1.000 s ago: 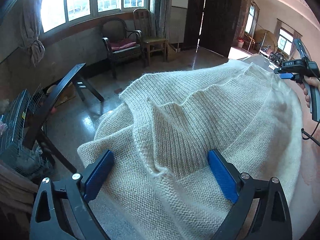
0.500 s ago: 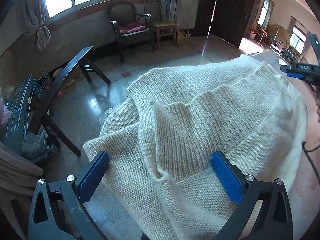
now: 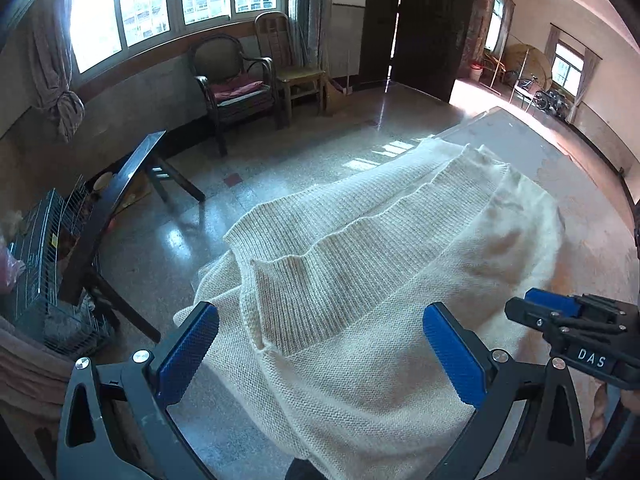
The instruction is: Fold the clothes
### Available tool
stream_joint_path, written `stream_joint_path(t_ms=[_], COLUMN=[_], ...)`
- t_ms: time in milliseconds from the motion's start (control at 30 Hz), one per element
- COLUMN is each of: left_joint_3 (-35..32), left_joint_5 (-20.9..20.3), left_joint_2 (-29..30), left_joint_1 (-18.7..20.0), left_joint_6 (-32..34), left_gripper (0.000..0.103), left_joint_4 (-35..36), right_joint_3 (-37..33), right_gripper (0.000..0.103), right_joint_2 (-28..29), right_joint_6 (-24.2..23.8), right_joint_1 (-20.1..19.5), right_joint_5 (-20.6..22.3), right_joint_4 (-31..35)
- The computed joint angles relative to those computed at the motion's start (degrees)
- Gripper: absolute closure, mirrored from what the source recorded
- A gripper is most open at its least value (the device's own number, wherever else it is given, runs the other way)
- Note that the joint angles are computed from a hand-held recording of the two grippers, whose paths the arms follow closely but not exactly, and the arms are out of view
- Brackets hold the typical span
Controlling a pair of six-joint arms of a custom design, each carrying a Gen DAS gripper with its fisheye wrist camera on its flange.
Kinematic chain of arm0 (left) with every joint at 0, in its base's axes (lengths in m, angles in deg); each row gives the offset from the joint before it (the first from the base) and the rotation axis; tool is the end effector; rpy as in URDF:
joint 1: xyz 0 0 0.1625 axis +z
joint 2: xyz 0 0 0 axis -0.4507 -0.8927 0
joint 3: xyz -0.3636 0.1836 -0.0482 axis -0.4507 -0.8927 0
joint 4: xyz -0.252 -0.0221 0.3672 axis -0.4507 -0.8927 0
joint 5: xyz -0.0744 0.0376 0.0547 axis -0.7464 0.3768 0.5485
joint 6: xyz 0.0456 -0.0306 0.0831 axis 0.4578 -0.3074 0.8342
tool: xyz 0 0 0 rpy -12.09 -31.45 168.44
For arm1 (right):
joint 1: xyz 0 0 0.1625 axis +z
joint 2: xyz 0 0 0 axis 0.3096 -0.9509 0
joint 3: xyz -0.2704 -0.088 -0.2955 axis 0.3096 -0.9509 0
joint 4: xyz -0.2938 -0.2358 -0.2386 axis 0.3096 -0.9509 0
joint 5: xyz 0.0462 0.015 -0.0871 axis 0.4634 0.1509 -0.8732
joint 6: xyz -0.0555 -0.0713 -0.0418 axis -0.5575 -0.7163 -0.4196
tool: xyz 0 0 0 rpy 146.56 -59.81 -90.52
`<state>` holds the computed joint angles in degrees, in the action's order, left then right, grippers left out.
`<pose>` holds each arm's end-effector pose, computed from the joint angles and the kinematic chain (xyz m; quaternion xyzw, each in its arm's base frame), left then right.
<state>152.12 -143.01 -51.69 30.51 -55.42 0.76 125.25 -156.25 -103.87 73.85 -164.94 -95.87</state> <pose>-0.5593 -0.2244 0.0506 -0.1654 0.7938 -0.4003 0.4270 0.1196 -0.3916 0.4428 0.4046 -0.9021 0.0091 0.1499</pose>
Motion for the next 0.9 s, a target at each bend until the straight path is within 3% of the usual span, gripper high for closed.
stream_joint_path(t_ms=[67,200,400,700,900], left_joint_3=[-0.39,-1.05,-6.88,-6.35,-5.37], left_joint_5=[-0.24,-1.05,-1.74,-1.59,-4.21], left_joint_2=[0.24,1.32,5.86,4.72,3.85], left_joint_1=[-0.04,0.1,-0.1,-2.57,-3.24], left_joint_6=[0.24,1.72,3.26,-4.77,-8.41], left_gripper=[0.0,0.0,0.0,0.0,0.0], left_joint_4=[-0.3,-2.96,2.83,6.22,6.49], right_joint_3=[0.16,1.06,1.4,3.04,5.48], right_gripper=[0.065,0.065,0.065,0.065,0.065], right_joint_2=[-1.22,-3.95,-5.47,-10.3,-12.09], right_joint_6=[0.58,-2.73,-4.21,-7.25,-9.72], right_joint_1=[0.24,1.81,2.53,3.02,5.29], right_joint_5=[-0.5,-1.03,-2.02,3.8,0.6], right_joint_4=[2.23,1.71,0.34,-0.1,0.16])
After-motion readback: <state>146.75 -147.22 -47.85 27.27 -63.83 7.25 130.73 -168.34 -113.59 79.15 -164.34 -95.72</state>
